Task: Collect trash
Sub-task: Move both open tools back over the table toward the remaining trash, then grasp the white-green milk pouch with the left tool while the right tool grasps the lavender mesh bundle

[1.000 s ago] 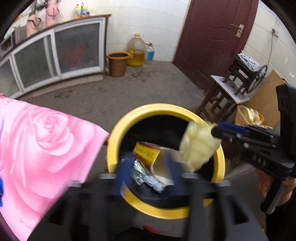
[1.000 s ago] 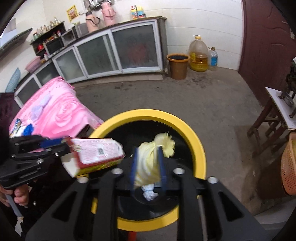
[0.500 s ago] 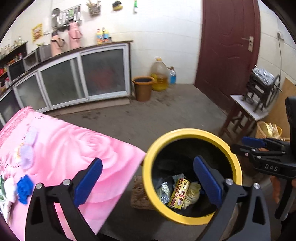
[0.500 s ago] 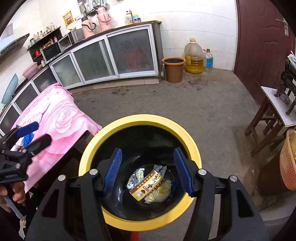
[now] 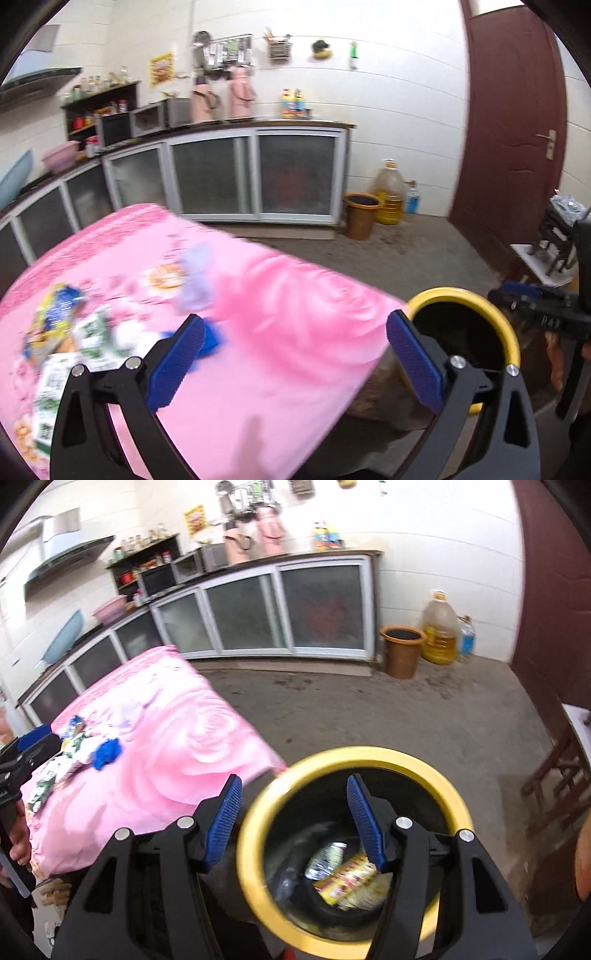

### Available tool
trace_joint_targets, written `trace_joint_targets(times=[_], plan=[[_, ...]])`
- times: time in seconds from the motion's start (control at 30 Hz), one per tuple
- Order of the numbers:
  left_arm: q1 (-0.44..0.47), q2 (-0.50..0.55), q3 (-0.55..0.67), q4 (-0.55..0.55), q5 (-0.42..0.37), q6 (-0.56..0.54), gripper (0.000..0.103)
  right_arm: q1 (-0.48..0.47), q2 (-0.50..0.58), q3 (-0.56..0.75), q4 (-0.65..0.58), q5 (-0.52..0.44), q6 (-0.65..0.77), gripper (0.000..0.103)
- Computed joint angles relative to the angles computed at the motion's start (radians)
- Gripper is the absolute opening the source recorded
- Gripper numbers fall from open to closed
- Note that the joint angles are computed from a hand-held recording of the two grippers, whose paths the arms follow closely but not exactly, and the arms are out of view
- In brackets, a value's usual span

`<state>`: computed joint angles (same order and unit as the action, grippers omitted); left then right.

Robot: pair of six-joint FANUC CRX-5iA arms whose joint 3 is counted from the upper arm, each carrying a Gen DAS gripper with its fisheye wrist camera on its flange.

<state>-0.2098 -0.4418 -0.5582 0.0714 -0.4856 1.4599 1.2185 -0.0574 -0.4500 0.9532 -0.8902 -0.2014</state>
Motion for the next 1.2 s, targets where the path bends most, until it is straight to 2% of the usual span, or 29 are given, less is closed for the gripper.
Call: trace_joint_targets(times=[0.17,0.3,0.43,0.5,0.63,0.77,0.83,0.93,1.03,1.2], plan=[[0.170,-0.160,-0.065,-0.051,-0.086,-0.025,0.095,-0.008,0.093,0.106,0.004,0.078,0.100,0.058],[0.365,-0.272,-0.114,-0.036,-0.163,-0.102,0.095,-0.014,0.180,0.211,-0.018,0.142,0.199,0.060],[0.507,-0.313,-0.122,-0.044,-0.227,-0.152,0.095,-0.018,0.277,0.343,-0.079,0.185,0.329,0.060],[0.548,-0.311,-0.117,-0.071,-0.254,-0.163,0.095,-0.022,0.335,0.425,-0.132,0.199,0.412,0.060],[0.640,-0.312,-0.141,-0.033,-0.283,-0.272,0.095,-0.038,0.446,0.608,-0.282,0.197,0.580,0.060],[0.681,-0.268,-0.144,-0.006,-0.305,-0.336,0.095,-0.052,0.559,0.788,-0.379,0.159,0.703,0.060],[0.667,-0.249,-0.137,-0.022,-0.307,-0.321,0.095,-0.059,0.602,0.862,-0.423,0.143,0.755,0.060],[0.682,-0.213,-0.130,0.009,-0.308,-0.349,0.095,-0.072,0.674,0.995,-0.504,0.097,0.845,0.061],[0.661,-0.158,-0.093,-0.032,-0.306,-0.307,0.095,-0.085,0.741,1.106,-0.551,0.048,0.900,0.061],[0.634,-0.075,-0.051,-0.068,-0.314,-0.268,0.095,-0.109,0.893,1.360,-0.618,-0.090,0.978,0.061]])
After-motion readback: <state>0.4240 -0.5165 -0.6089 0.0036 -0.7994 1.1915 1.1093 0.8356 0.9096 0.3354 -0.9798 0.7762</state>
